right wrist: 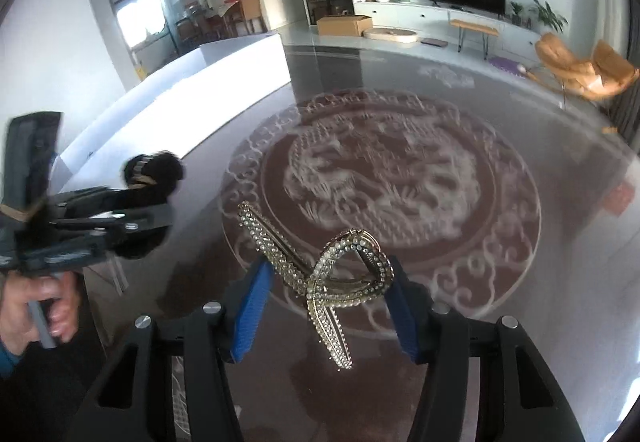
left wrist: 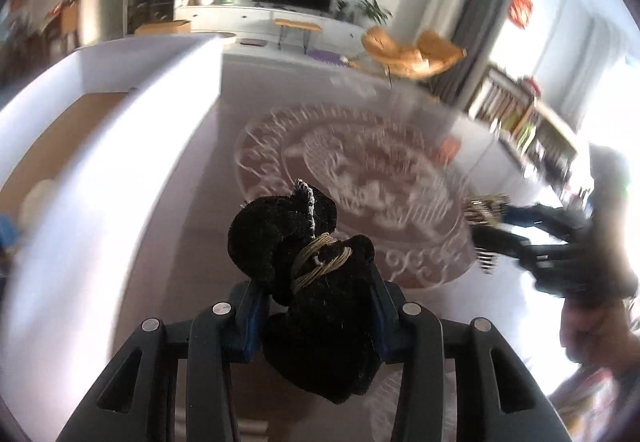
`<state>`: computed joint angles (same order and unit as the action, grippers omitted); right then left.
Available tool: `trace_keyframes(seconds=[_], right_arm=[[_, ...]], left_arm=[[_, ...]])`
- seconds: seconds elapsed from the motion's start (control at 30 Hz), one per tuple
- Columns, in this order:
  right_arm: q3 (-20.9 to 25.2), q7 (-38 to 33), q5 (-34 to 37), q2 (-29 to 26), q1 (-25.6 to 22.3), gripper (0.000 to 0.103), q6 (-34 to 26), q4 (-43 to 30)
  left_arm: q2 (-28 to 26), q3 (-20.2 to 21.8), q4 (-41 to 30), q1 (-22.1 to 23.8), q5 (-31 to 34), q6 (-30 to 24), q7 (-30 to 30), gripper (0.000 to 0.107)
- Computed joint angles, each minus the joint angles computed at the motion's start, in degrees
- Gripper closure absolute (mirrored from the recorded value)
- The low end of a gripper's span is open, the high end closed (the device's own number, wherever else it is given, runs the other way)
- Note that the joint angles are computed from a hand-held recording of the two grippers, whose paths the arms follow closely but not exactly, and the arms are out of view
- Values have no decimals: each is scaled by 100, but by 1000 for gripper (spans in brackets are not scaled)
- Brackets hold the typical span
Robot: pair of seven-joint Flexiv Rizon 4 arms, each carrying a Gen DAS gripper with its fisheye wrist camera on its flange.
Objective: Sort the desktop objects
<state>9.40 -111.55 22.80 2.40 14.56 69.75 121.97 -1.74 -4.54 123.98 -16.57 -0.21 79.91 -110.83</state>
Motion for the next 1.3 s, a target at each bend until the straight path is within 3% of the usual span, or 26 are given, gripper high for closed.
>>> trace_keyframes(seconds=[0.1,0.23,0.43,0.53,0.6,0.63,0.67,0.7,0.77,0.8,0.9,0.97,1.07,1.2,1.3], right_arm=[[68,-60,98,-145,185,46,-198,-577],[362,-231,382,-606,572,46,-545,-1749],[805,329,-340,-1835,1204,46,-1000,-3266],[949,747,-679,-2622,1454,45,-1504,-4057],[1038,976,-690,-2938,1481,37,-1867,-4429],[1043,1194,-673,-3090,1512,21,-2001,-4595],[1049,1341,-653,-3133,1517,15,-2006,-4623],[1037,1448,-680,-3159,1522,15,-2010,-4646],[948,1681,-858,-3139,1562,13,-2002,-4603],[855,1776,-1067,-3045,1611,10,-1959,-4453],[587,1944,-1863,-2826,1754,2,-1924,-4112],[470,2005,-2416,-2572,1817,2,-1807,-3690],[356,2133,-3144,-2288,1864,2,-1570,-3179],[377,2280,-3578,-2015,1776,1,-1100,-2683],[414,2346,-3703,-1952,1710,1,-890,-2603]], left_arm=[[771,181,141,241,171,-276,-121,65],[1559,383,108,996,488,-1146,-169,65],[1585,623,23,1837,684,-2183,27,64],[1541,635,20,2113,905,-2557,-105,53],[1546,535,-73,2279,1256,-2871,-445,42],[1585,535,-22,2286,1347,-2837,-550,39],[1640,538,48,2297,1440,-2758,-668,35],[1729,539,109,2314,1531,-2720,-771,32],[1831,454,161,2388,1759,-2772,-1031,9],[1806,412,148,2417,1827,-2804,-1139,6],[1883,454,273,2353,1712,-2740,-1324,5],[1962,303,218,2399,1823,-3022,-1636,5],[2086,-151,-116,2554,2542,-3734,-2412,5],[1977,-551,-703,2514,3248,-4808,-2977,5],[2098,-572,-772,2323,3588,-4981,-3350,4]])
